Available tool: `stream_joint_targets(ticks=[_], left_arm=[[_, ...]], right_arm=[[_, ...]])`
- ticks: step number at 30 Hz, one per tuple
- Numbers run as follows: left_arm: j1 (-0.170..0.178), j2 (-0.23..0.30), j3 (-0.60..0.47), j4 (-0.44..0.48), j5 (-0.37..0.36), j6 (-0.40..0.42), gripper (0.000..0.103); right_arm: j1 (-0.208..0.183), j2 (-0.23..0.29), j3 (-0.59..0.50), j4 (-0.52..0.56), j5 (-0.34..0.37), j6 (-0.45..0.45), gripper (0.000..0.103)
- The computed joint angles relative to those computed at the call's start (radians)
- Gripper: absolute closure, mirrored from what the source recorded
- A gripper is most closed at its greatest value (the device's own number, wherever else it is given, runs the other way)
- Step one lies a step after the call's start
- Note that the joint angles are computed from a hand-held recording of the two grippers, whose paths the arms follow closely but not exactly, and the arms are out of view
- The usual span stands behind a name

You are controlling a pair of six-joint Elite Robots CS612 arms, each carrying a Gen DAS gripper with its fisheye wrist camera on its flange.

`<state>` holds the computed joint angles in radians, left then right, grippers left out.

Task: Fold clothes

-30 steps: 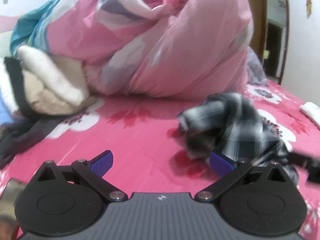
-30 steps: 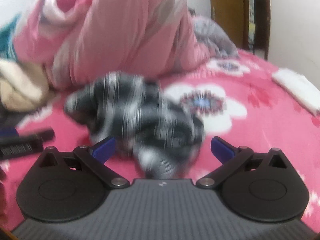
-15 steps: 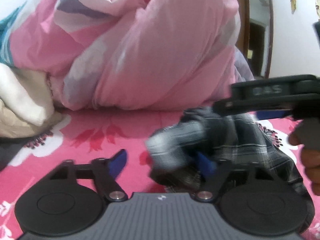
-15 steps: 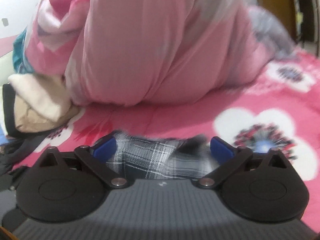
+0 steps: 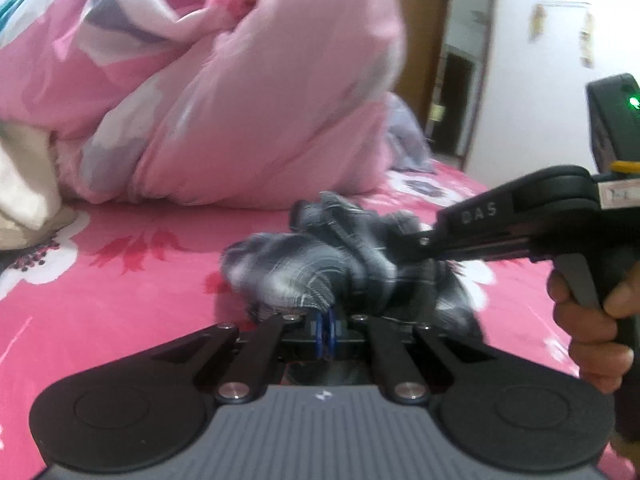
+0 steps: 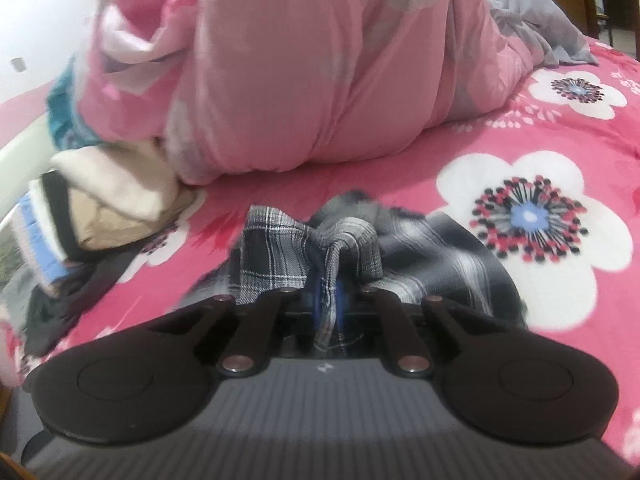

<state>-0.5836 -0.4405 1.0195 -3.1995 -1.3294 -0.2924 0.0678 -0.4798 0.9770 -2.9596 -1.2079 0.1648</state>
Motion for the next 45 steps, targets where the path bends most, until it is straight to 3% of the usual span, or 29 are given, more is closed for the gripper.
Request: stream_joint_targets(ticks=[8,13,19,23,25,29,36,41,45], left_arm=[[-0.026,-0.100,0.211,-0.063,-0.078,-0.012,0.100],[-0.037,-0.141,0.319,-0.085,-0.062,-0.060,0.100],[-0.027,-0.164,0.376,-0.077,-0.059,-0.116,0.100],[-0.013,-0.172,0.391,-0.083,-0.100,-0.129,0.099],[-0.007,-0.172,0.388,-0.089,-0.121,-0.139,0.094],[-0.003,-0.165,0.371,-0.109,-0.127,-0.184,0.070],[0.000,-0.135,0.305,-0.077,-0.144,-0.168,0.060],[-0.001,-0.122,0.277,-0.080,-0.160,-0.183,0.060],[0.002,-0.120,0.286,-0.141,-0.180,-0.191,0.057]], right_arm=[[-0.013,-0.145,0.307,-0.111,0.056,0.020,0.099],[-0.015,-0.197,0.454,-0.181,0.052,0.092,0.099],[-0.021,-0.231,0.574,-0.267,-0.008,0.218,0.099],[-0.028,-0.250,0.626,-0.323,-0.065,0.272,0.099],[-0.033,-0.257,0.636,-0.363,-0.096,0.287,0.099],[-0.046,-0.259,0.621,-0.417,-0.161,0.295,0.099],[-0.092,-0.244,0.558,-0.494,-0.269,0.267,0.100],[-0.127,-0.220,0.504,-0.446,-0.342,0.263,0.100],[-0.149,-0.184,0.462,-0.370,-0.366,0.308,0.100]])
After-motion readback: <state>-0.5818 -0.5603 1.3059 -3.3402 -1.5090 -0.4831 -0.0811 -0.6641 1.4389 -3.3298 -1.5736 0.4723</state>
